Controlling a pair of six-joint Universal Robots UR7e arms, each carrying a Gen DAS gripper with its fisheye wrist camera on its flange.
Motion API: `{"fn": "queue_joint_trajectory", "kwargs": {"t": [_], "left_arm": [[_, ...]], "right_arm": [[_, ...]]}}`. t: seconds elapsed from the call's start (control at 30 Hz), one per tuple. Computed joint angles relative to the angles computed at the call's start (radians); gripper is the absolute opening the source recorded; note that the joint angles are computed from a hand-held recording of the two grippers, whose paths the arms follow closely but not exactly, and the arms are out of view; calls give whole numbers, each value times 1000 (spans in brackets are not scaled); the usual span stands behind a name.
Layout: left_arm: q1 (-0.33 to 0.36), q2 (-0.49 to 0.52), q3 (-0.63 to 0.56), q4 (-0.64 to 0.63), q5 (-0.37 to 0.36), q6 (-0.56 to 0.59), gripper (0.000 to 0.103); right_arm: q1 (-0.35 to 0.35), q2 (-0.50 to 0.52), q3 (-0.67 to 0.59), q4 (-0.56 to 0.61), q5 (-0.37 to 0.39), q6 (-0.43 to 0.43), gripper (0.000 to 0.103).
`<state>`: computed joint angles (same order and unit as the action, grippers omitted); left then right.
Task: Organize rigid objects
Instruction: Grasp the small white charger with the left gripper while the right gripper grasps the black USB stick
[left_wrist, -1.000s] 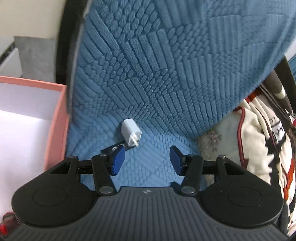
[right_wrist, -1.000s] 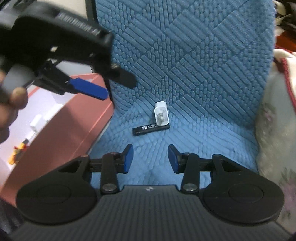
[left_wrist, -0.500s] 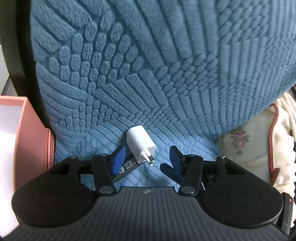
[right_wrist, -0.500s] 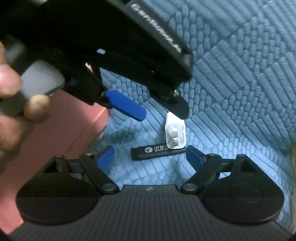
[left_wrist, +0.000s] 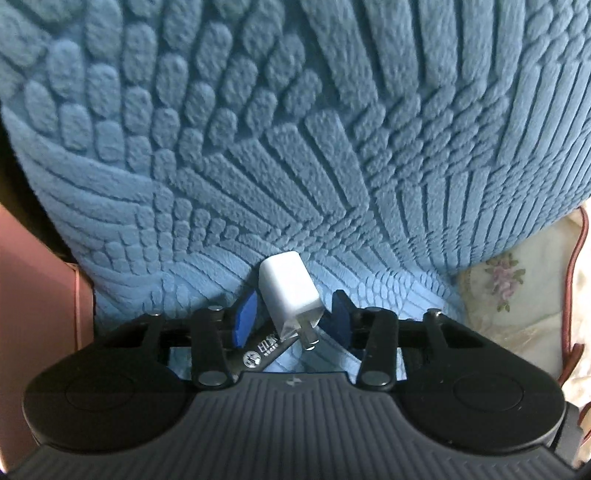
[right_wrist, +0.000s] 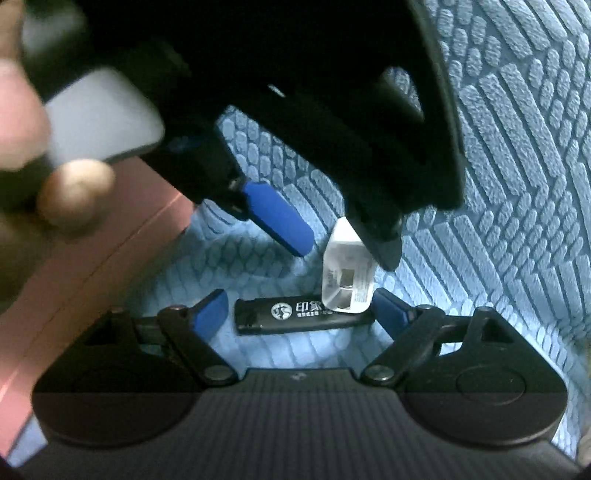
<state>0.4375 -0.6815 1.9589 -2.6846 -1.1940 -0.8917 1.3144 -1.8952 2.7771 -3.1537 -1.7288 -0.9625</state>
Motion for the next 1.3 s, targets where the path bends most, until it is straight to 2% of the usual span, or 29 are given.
{"fn": "queue_joint_trajectory", "kwargs": {"t": [0.1, 0.2, 0.3, 0.33, 0.43, 0.5, 0.6, 0.67, 0.73, 0.8, 0.87, 1.0, 1.1, 1.17, 1.23, 1.3], "left_arm": [[1, 7, 7, -22, 0, -4, 39], [-3, 11, 18, -43, 7, -5, 37], [-8, 5, 31, -49, 14, -8, 35], [-11, 2, 35, -47, 18, -10, 34], [-22, -13, 50, -37, 34, -28, 33], [-24, -56, 69, -14, 39, -31, 33], [-34, -83, 92, -11, 48, -48, 32], [-42, -97, 103, 0, 60, -60, 32], [-45, -108, 114, 1, 64, -69, 32], [-46, -115, 118, 4, 67, -71, 32], [-47, -116, 122, 6, 75, -73, 32], [-44, -128, 135, 4, 82, -73, 32], [-50, -133, 142, 0, 87, -71, 32], [-55, -133, 147, -3, 92, -76, 32], [-59, -133, 153, -10, 92, -84, 32], [-68, -114, 150, -20, 93, -94, 32]], "right_arm": [[24, 19, 1, -16, -23, 14, 86], [34, 4, -11, 21, -32, 52, 84], [44, 5, -20, 37, -38, 54, 83], [51, 5, -19, 37, -43, 51, 81], [59, -39, -34, 103, -41, 42, 63], [40, -59, -23, 116, -23, 34, 60], [49, -74, -22, 133, -29, 11, 59], [40, -62, -15, 114, -19, -1, 61], [55, -21, -14, 60, -45, -6, 77], [52, 32, -6, -10, -58, -28, 85], [51, 70, -11, -40, -79, -28, 86], [-5, 96, -28, -39, -43, -5, 94], [-42, 81, -39, 6, -2, 16, 94], [-72, 74, -36, 6, 33, -9, 95], [-92, 52, -26, 12, 52, -20, 86], [-104, 24, -29, 48, 52, -11, 86]]}}
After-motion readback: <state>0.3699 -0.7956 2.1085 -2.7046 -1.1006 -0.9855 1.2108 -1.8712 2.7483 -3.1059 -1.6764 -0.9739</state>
